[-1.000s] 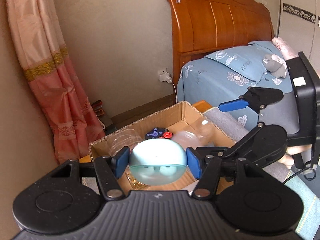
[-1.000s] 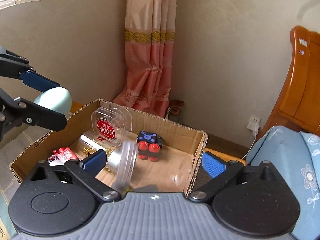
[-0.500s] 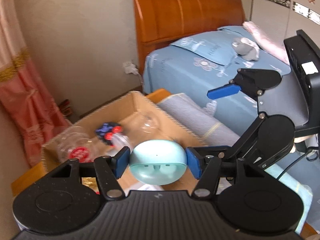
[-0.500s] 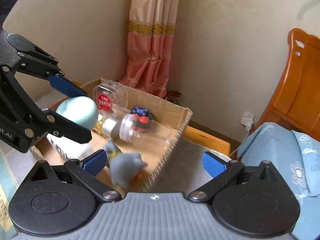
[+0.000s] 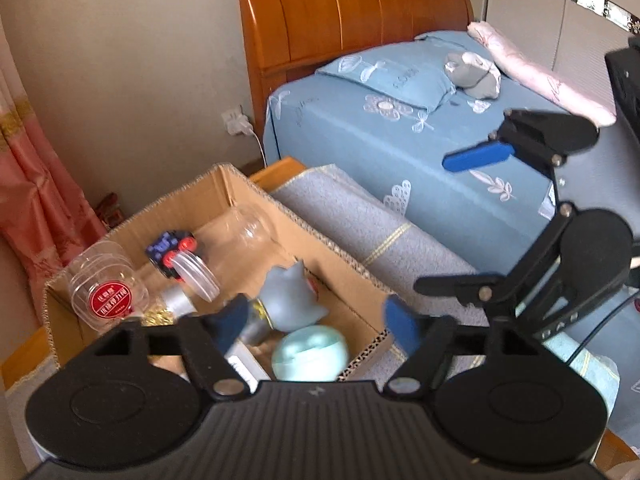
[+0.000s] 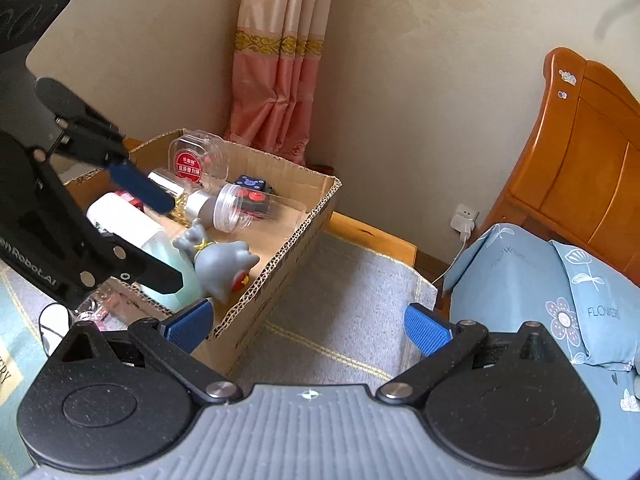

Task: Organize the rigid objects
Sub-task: 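Carry the teal case and clear jar into the box and open both tools, then grasp the black oval case with the left tool while the right tool approaches the pink keychain bottle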

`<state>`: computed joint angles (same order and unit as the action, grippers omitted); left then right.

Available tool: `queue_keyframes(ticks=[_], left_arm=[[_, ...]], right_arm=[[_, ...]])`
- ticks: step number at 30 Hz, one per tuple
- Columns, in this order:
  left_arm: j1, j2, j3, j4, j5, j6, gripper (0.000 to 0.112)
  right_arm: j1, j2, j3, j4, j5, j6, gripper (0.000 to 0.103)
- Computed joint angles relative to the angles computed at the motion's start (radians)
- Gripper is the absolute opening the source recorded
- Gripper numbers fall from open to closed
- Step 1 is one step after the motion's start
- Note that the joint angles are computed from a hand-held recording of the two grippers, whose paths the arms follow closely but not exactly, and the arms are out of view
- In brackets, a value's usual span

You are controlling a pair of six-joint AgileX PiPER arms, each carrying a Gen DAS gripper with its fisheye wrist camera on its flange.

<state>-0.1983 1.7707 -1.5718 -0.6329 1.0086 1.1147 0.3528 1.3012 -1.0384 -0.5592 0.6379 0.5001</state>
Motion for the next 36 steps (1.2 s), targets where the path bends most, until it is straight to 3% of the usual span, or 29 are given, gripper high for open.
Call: queue_keyframes(ticks=[3, 15, 24, 29, 36], left_arm=[[0.011, -0.046, 0.027, -0.005, -0.014, 0.001, 0.094], [0.135, -0.22, 0.143, 0.037, 0.016, 0.004, 0.097], [0.332, -0.381, 0.347, -0.035, 0.025, 0.11, 0.102], [0.428, -0.432, 0.488, -0.061, -0.048, 0.136, 0.102], [0.517, -0.492, 0.703, -0.198, -0.251, 0.314, 0.102]], right_arm=[[0.032, -0.021, 0.01, -0.016, 0.012, 0.033, 0.103], [0.239, -0.049, 0.048, -0.098, 0.095, 0.301, 0.103], [0.382, -0.038, 0.084, -0.207, 0.128, 0.614, 0.103], [0.426, 0.022, 0.096, -0.273, 0.135, 0.855, 0.103], [0.502, 0.18, 0.084, -0.385, 0.173, 1.194, 0.103]])
